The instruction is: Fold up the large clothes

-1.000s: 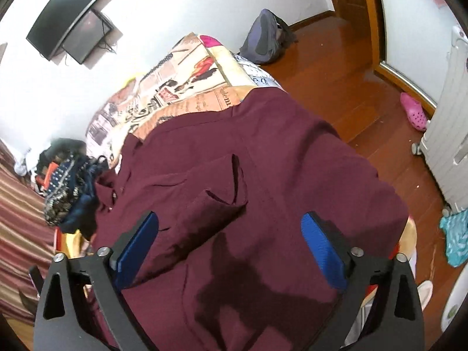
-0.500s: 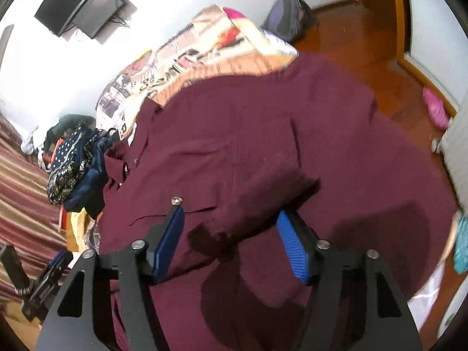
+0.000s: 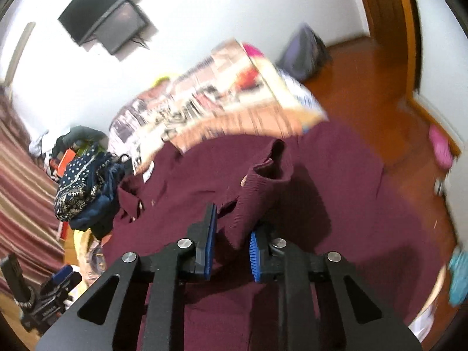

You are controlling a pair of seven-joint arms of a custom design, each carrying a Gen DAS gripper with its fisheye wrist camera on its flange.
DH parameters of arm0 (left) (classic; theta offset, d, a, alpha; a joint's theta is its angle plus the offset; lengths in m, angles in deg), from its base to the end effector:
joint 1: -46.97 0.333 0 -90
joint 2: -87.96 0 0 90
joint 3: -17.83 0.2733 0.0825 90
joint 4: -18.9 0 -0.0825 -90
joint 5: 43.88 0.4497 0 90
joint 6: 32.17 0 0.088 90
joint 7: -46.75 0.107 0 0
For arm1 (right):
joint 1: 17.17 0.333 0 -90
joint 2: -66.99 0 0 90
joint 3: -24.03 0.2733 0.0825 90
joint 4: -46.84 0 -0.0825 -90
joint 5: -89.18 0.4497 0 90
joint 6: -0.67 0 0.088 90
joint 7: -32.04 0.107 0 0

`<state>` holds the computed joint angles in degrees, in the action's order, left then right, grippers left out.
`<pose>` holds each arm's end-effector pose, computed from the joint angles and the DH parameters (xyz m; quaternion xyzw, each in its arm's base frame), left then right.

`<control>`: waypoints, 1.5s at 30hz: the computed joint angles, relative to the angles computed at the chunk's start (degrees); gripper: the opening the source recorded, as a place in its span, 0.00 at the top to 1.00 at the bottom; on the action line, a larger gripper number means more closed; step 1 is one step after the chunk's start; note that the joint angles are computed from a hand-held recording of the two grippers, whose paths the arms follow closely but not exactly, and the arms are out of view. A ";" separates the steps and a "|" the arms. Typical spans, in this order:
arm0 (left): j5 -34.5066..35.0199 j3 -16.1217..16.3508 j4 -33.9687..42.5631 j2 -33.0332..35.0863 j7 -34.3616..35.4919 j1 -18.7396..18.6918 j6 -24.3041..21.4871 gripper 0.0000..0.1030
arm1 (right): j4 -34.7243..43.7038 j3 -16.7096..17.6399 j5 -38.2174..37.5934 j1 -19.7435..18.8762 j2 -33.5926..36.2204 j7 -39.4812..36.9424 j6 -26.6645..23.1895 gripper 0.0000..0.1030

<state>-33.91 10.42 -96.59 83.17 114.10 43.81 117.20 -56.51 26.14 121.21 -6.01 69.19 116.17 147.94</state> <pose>0.6329 -0.1234 0.5011 -0.6946 0.6356 -0.2555 0.2196 0.6683 0.1485 0.5382 -0.6367 0.6542 -0.0585 0.4040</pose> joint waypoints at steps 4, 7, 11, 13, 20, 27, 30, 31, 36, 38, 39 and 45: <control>-0.16 -0.29 1.25 1.07 0.62 -0.36 -0.28 0.23 | -0.29 -0.04 -3.70 0.23 -0.04 -0.63 0.86 0.83; -1.00 -0.42 2.05 1.91 1.43 -0.63 -0.76 0.23 | -0.92 -0.33 -6.86 0.12 0.80 1.54 0.11 0.83; -0.46 -0.72 2.81 2.71 1.71 -0.93 -1.57 0.23 | -1.14 -0.71 -9.30 -0.37 2.15 4.19 -3.92 0.82; 0.16 -0.86 2.99 2.96 1.73 -1.08 -1.89 0.23 | -1.77 -0.79 -9.79 -0.62 1.77 4.74 -5.33 0.77; -0.16 -1.15 5.00 4.75 2.78 -1.58 -2.87 0.23 | -2.31 -0.98 -11.33 -1.15 -0.80 2.03 -7.16 0.61; 0.26 -1.65 8.73 7.49 3.63 -2.28 -3.13 0.23 | -5.88 -1.72 -18.03 -2.05 -5.36 5.31 -4.02 0.55; 1.16 -1.83 10.29 8.47 3.63 -2.65 -2.84 0.23 | -8.48 -2.30 -20.58 -3.50 -7.95 9.13 -2.41 0.47; 1.65 -1.86 10.73 8.73 3.52 -2.78 -2.78 0.23 | -9.22 -2.54 -21.12 -4.04 -8.69 10.04 -2.46 0.46; 2.93 -2.20 12.81 10.16 3.39 -3.50 -2.53 0.23 | -12.47 -3.13 -22.96 -6.35 -10.94 15.46 -3.33 0.46; 2.59 -2.34 13.41 10.69 3.63 -3.69 -2.58 0.23 | -13.57 -3.78 -20.73 -6.81 -11.07 16.39 -4.56 0.46; 2.44 -2.41 13.79 11.07 3.69 -3.80 -2.73 0.23 | -13.84 -4.07 -19.25 -6.91 -10.99 16.36 -5.24 0.46; 2.11 -2.58 14.99 12.45 3.34 -4.36 -4.41 0.23 | -15.92 -5.47 -7.59 -6.86 -9.72 14.33 -9.38 0.46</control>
<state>-31.80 7.84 -81.60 95.61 117.44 39.46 112.78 -72.43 20.67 113.62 -12.88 59.47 130.50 138.57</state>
